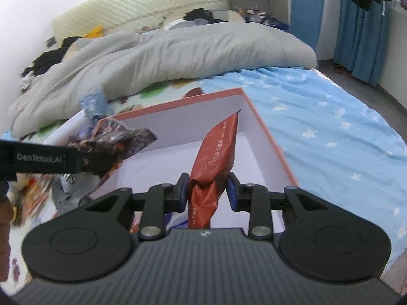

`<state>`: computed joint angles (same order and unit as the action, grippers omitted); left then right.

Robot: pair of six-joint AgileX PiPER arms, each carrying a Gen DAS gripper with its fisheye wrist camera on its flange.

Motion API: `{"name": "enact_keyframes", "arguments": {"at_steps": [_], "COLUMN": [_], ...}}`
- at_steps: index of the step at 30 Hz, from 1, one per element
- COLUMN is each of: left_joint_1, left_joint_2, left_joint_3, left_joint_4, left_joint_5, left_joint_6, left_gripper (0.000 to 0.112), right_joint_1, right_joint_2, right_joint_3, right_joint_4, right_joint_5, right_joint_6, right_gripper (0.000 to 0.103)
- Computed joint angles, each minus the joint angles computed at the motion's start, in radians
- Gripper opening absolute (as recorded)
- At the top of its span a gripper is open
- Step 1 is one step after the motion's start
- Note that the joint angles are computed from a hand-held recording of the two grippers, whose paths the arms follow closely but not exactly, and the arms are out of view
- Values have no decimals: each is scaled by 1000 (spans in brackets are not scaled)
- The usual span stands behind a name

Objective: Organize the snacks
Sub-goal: 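Open both tools to drop the wrappers into the pink box, then withdraw both open tools from the box back toward the snack pile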

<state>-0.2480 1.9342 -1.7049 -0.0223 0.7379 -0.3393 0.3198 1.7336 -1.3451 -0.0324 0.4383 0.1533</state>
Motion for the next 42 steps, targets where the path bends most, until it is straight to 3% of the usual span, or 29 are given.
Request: {"name": "enact_keyframes", "arguments": {"at_steps": [4, 7, 13, 16, 18, 25, 32, 42], "left_joint_1": [22, 36, 58, 63, 60, 32, -28, -201], "left_joint_2": [95, 121, 131, 108, 91, -39, -267, -579], "left_joint_3": [-110, -117, -84, -42, -31, 64, 256, 476], "left_joint_4": [-16, -35, -64, -82, -72, -8, 71, 326], "left_joint_5": [37, 28, 19, -14, -12, -40, -88, -52], "left_joint_6": [14, 32, 52, 68, 57, 10, -75, -345], "left_gripper": [52, 51, 53, 55, 59, 59, 59, 59], "right_joint_1": [-34, -20, -27, -26, -24, -13, 17, 80], "right_joint_2": [89, 125, 174, 170, 156, 46, -143, -416], "right_joint_3": [-98, -119, -154, -151, -138, -51, 114, 323], "right_joint_4": [106, 21, 38, 21, 20, 41, 20, -60], "right_joint_5": [54, 50, 66, 66, 60, 32, -15, -14], "right_joint_6": [-99, -47, -48, -23, -18, -27, 7, 134], "right_gripper": [34, 35, 35, 50, 51, 51, 51, 51]}}
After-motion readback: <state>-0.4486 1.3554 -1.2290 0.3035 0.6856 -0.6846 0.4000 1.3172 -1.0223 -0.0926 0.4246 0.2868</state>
